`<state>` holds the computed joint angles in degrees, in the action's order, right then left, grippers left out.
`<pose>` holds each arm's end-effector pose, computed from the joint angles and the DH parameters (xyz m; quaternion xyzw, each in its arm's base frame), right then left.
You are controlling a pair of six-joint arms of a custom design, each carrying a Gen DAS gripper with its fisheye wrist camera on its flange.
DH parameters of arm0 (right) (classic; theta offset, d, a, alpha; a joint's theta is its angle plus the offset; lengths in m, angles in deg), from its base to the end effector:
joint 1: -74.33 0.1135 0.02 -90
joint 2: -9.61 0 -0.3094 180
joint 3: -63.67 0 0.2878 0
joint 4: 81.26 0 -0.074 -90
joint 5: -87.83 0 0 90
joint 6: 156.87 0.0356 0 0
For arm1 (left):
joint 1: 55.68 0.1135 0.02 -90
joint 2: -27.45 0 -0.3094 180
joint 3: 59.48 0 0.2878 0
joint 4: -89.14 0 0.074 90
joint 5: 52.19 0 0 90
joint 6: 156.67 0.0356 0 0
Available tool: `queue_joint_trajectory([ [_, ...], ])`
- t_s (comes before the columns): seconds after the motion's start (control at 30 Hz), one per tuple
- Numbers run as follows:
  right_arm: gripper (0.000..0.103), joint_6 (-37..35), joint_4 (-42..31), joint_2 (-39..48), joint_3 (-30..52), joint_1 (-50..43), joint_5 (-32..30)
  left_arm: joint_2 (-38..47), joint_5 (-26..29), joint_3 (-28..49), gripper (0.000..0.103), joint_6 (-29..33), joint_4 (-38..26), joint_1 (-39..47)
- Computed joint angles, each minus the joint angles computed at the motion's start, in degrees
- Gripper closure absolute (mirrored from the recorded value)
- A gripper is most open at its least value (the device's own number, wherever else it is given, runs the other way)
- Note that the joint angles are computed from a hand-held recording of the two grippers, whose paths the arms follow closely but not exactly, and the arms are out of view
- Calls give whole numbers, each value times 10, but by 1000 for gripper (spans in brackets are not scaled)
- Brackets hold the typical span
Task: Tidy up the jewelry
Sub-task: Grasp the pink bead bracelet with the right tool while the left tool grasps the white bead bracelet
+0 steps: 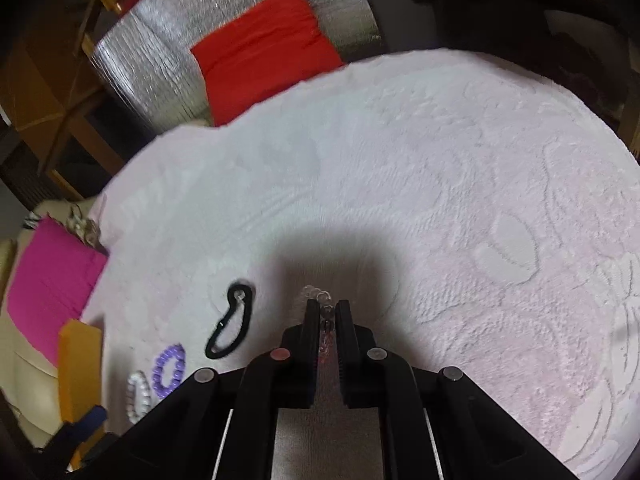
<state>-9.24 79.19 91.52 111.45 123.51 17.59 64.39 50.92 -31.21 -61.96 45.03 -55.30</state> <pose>0.1911 0.2028 0.1717 0.1223 0.9296 0.1493 0.3139 0.1230 -0.0073 0.1695 0.0720 0.9395 -0.0940 0.3215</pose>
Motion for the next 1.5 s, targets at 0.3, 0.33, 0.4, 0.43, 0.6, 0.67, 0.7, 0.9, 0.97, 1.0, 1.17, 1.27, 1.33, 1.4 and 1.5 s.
queue_joint_trajectory([
  [0.3, 94, 9, 27, -58, -36, -8, -19, -21, 21, -31, 43, 29, -1, 87],
  [0.33, 94, 10, 25, -62, -37, -6, -16, -13, 16, -30, 43, 24, 8, 77],
  [0.4, 94, 14, 23, -69, -38, -5, -17, 13, -9, -30, 43, 4, 33, 51],
  [0.43, 94, 16, 27, -69, -39, -6, -21, 33, -24, -29, 43, -9, 48, 36],
  [0.6, 94, 18, 44, -66, -43, -8, -39, 118, -61, -31, 43, -42, 127, -4],
  [0.67, 94, 19, 49, -66, -45, -6, -43, 142, -66, -36, 43, -50, 158, -13],
  [0.7, 94, 19, 52, -66, -46, -6, -46, 146, -70, -36, 43, -56, 163, -20],
  [0.9, 94, 21, 67, -57, -46, -5, -55, 135, -71, -48, 79, -66, 182, -45],
  [0.97, 94, 20, 70, -53, -43, -2, -54, 123, -72, -49, 83, -71, 178, -50],
  [1.0, 94, 20, 71, -52, -43, 0, -53, 118, -68, -48, 88, -69, 174, -45],
  [1.17, 94, 17, 75, -45, -37, 11, -49, 40, -94, -49, 94, -84, 124, -68],
  [1.27, 94, 16, 81, -43, -36, 15, -51, -2, -95, -46, 94, -77, 88, -65],
  [1.33, 94, 17, 81, -42, -35, 18, -51, -11, -91, -44, 94, -77, 78, -58],
  [1.4, 94, 18, 82, -41, -34, 21, -50, -37, -76, -42, 94, -71, 55, -44],
  [1.5, 94, 16, 81, -41, -33, 22, -48, -85, -66, -39, 94, -65, 10, -34],
])
